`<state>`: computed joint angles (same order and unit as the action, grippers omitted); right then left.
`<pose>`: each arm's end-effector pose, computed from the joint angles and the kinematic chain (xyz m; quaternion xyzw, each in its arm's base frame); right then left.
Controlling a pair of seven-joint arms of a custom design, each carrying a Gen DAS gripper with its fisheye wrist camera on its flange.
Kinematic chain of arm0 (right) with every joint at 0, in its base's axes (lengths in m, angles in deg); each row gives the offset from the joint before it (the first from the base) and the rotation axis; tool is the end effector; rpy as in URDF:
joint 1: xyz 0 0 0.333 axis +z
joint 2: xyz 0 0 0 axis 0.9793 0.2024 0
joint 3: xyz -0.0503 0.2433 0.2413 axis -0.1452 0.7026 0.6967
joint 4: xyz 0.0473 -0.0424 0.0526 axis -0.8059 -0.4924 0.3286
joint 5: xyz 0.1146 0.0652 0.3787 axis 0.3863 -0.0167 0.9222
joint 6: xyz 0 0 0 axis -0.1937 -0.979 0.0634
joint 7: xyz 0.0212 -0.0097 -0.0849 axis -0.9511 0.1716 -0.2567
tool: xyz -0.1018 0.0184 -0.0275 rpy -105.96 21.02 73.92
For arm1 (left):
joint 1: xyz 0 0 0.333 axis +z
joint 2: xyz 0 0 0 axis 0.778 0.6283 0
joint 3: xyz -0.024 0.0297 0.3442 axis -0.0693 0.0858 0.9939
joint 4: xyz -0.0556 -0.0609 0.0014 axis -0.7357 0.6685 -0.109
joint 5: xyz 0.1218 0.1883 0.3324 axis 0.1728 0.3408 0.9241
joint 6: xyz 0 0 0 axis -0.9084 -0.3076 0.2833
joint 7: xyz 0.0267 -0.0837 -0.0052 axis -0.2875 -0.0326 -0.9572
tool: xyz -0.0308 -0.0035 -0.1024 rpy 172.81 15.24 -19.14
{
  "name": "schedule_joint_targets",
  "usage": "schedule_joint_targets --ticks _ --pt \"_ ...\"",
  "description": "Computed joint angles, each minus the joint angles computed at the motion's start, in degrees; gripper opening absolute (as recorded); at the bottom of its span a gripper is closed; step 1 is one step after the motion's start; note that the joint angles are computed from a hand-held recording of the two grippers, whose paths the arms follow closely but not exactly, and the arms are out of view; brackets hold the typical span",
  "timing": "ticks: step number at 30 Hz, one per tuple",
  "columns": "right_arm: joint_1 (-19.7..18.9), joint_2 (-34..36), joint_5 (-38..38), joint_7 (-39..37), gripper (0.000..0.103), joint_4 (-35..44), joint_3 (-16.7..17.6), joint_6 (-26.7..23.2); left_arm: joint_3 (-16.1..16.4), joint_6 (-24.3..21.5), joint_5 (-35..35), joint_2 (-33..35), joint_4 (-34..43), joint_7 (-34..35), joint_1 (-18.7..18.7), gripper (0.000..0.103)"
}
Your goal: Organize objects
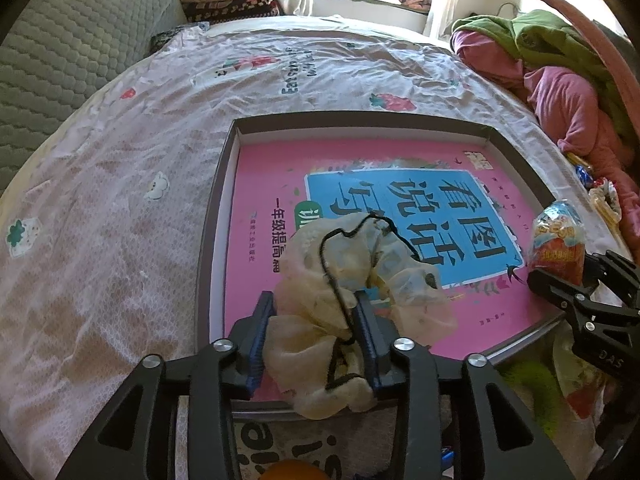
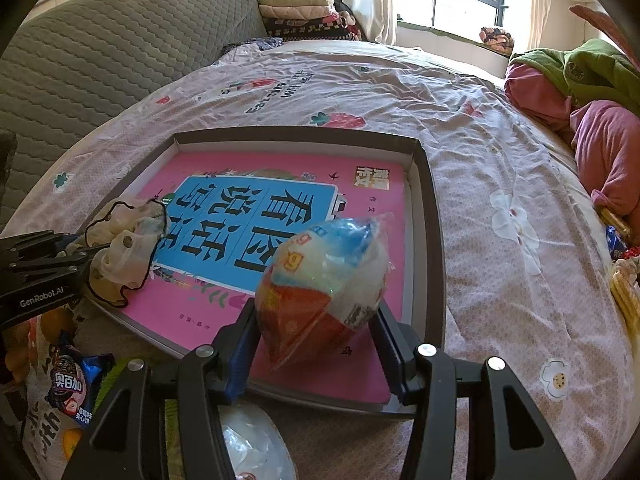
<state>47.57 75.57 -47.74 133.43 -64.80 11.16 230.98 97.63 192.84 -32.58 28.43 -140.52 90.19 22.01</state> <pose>0.6463 0.0489 0.3097 -0.7996 0.5024 -0.1638 0.2853 0.6082 -0.1895 0.3179 -0.7150 0.6319 -0.2212 0.2015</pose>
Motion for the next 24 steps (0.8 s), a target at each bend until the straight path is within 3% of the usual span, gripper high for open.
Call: schedule_joint_targets --ticks 10,24 --pt "-0.2 -0.2 -0.5 1.3 0.054 -0.2 0.1 0.8 0.4 0.9 -0.8 -0.2 -0.3 0.0 -0.2 0.044" --pt "-2.9 0.1 -3.6 3.1 0.054 -0.8 2.6 2.0 4.1 3.4 -5.3 -0.5 -1.6 2.3 -3.6 0.048"
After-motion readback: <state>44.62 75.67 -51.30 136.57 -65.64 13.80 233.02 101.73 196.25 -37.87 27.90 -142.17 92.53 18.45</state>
